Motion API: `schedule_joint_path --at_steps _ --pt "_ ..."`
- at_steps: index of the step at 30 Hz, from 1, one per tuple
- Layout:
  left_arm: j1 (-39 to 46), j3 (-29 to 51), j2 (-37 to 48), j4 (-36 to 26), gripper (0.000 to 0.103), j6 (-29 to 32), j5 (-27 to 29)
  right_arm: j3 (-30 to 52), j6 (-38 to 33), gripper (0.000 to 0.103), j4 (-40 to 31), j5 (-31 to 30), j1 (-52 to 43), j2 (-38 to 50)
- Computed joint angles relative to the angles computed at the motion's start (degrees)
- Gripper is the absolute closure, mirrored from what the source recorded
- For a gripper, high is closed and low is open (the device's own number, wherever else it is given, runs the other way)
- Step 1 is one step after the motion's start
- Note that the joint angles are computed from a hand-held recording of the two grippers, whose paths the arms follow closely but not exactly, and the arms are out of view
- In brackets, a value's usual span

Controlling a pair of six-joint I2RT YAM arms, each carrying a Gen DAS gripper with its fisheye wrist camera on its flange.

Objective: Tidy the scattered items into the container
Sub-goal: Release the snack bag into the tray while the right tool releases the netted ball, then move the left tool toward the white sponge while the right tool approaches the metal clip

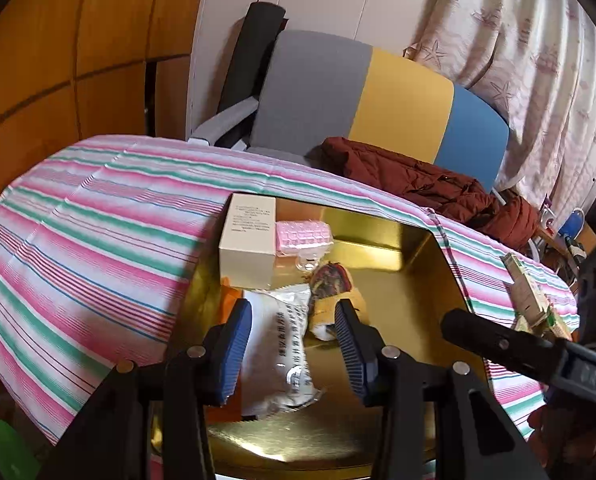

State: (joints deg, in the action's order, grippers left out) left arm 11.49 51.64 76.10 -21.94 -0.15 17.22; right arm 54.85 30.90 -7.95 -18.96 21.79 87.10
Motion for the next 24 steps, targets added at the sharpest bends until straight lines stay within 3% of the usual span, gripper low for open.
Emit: schedule_joint_path --at_steps 9,14,24 --pt "-8.0 -1.6 -4.0 -0.9 0.059 -0.3 -4.5 -5.8 -3.8 0.034 -2.0 6.0 -2.2 -12.6" --pt "-14.9 -2.4 -5.6 -1.3 0.059 0.0 -9.8 -9.9 -4.7 0.036 -2.6 7.7 -4.4 -19.1" --pt "-27.6 -2.4 -7.8 -3.3 0.059 -4.0 -8.9 -18.8 -10.7 0.040 -11.0 9.7 -15.3 -35.1"
